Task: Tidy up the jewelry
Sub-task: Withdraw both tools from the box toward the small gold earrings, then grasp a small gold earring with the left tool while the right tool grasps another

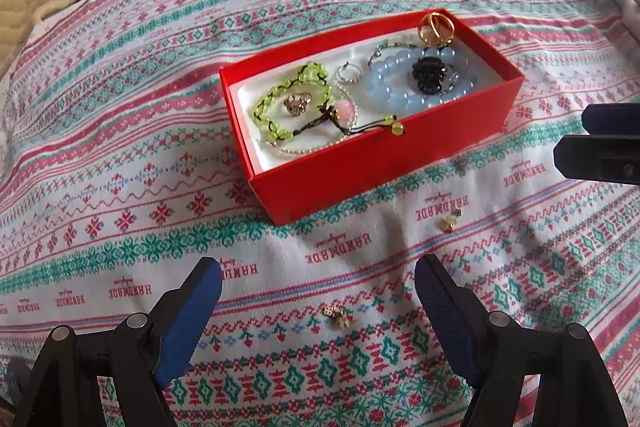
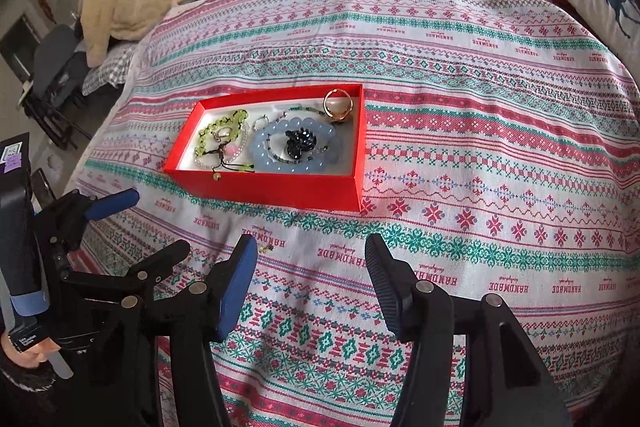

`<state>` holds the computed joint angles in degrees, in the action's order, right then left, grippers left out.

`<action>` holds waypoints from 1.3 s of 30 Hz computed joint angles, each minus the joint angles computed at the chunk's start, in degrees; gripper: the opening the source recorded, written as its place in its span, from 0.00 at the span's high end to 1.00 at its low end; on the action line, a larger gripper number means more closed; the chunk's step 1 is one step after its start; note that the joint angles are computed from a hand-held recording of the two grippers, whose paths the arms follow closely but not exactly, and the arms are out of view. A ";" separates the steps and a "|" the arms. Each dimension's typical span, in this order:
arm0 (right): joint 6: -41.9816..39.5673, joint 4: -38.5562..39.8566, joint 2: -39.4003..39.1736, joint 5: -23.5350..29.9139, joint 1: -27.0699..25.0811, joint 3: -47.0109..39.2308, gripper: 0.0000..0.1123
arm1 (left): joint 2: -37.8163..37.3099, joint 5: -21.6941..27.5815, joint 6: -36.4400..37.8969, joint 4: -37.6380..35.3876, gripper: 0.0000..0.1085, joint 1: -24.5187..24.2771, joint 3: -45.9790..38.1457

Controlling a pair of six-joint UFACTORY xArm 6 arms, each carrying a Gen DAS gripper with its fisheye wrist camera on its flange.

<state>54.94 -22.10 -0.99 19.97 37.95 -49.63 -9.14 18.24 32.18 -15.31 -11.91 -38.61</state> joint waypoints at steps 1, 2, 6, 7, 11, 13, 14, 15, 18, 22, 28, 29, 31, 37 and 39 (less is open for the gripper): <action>-0.16 0.26 0.16 0.10 0.16 -0.02 0.44 | 0.16 1.01 -0.34 0.09 0.24 0.34 -0.31; -0.30 0.57 0.27 0.16 0.25 0.05 0.44 | 0.29 2.13 -0.37 -0.30 0.24 0.74 -0.65; 1.57 1.62 0.27 -0.55 0.15 1.27 0.44 | 1.32 6.74 -0.53 -4.07 0.24 2.73 -2.52; 1.87 2.27 0.31 -0.94 0.05 1.67 0.44 | 1.63 7.51 -0.40 -5.48 0.24 3.19 -2.85; 5.90 -0.38 1.09 -1.32 -0.24 2.32 0.44 | 2.19 8.61 2.35 -12.00 0.24 4.37 -2.96; 9.46 -5.31 1.94 -2.05 -0.39 2.18 0.44 | 1.64 7.46 7.60 -17.64 0.24 4.08 -1.72; 11.95 -8.93 2.43 -2.57 -0.48 2.09 0.44 | 1.31 6.50 10.64 -20.47 0.24 3.75 -0.90; 14.36 -12.40 3.02 -2.49 -0.39 1.75 0.44 | 1.11 5.53 13.56 -22.82 0.25 3.35 -0.12; 13.90 -14.47 5.35 -3.18 0.03 0.74 0.44 | 1.47 4.38 18.72 -25.86 0.34 2.54 1.22; 10.53 -14.01 7.66 -2.00 0.82 -0.75 0.44 | 2.52 3.20 21.59 -26.84 0.50 1.56 1.41; 9.60 -16.52 9.47 0.28 1.48 -2.92 0.44 | 3.83 6.17 23.40 -27.72 0.73 1.41 -0.48; 9.25 -16.67 9.72 0.65 1.59 -3.24 0.44 | 3.94 6.50 23.24 -27.32 0.76 1.14 -0.65; 8.75 -17.09 10.30 1.41 1.81 -4.01 0.44 | 4.25 7.08 22.72 -26.53 0.81 1.16 -0.92; 8.76 -18.35 11.24 2.79 2.25 -5.27 0.44 | 4.75 7.49 19.69 -25.24 0.92 1.71 -1.36; 9.13 -18.78 11.39 2.96 2.30 -5.51 0.44 | 4.16 7.78 19.98 -25.46 0.92 2.14 -0.97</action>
